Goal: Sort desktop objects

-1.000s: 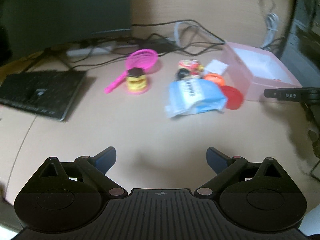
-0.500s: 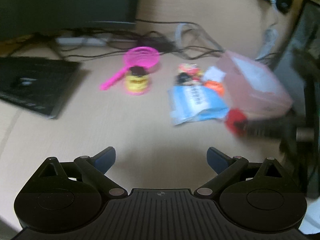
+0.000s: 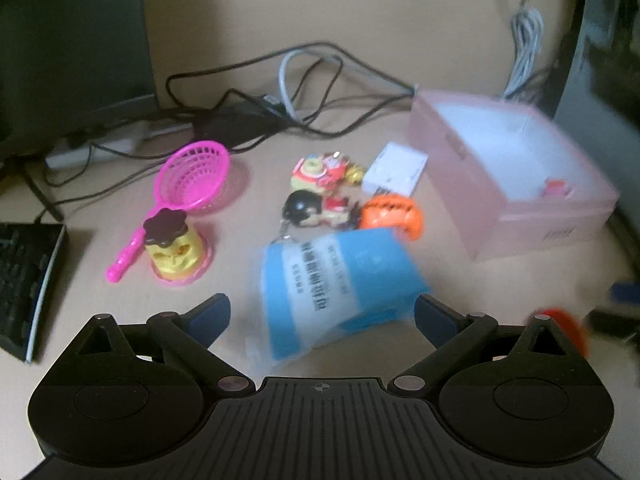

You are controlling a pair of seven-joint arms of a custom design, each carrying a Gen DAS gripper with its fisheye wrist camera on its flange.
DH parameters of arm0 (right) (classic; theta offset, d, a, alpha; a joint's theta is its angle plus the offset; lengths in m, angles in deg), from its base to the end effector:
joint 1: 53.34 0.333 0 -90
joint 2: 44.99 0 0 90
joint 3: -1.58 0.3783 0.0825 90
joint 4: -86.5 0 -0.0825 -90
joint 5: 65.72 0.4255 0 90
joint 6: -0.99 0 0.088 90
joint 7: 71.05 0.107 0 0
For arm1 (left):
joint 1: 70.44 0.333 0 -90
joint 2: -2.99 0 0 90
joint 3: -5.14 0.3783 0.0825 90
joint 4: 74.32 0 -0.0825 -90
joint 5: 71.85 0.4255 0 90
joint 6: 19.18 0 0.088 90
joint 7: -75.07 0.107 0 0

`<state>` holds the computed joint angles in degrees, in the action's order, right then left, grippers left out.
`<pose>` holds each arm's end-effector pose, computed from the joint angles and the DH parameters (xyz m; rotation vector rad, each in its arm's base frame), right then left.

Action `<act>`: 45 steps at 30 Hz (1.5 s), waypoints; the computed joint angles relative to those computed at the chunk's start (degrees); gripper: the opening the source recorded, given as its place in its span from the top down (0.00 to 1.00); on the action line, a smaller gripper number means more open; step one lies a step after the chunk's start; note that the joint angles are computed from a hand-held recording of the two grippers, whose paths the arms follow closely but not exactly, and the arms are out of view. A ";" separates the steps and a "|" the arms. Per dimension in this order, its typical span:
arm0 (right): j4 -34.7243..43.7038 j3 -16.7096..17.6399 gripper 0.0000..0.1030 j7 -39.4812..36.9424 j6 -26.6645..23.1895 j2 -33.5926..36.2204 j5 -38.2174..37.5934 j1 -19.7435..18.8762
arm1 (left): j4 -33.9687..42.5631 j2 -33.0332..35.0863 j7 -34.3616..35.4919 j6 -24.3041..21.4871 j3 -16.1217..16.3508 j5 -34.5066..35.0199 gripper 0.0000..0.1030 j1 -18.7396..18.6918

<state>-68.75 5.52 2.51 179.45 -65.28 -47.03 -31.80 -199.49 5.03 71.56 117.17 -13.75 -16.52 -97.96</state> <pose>0.4084 0.1655 0.4542 -2.0508 1.3385 -0.5233 0.4145 -0.4215 0.4294 -1.9068 1.6386 -0.5645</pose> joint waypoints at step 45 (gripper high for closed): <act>-1.92 -8.84 0.22 -15.04 1.30 1.30 7.56 13.00 | -11.67 -9.47 15.22 8.07 -1.79 -15.42 0.34 1.33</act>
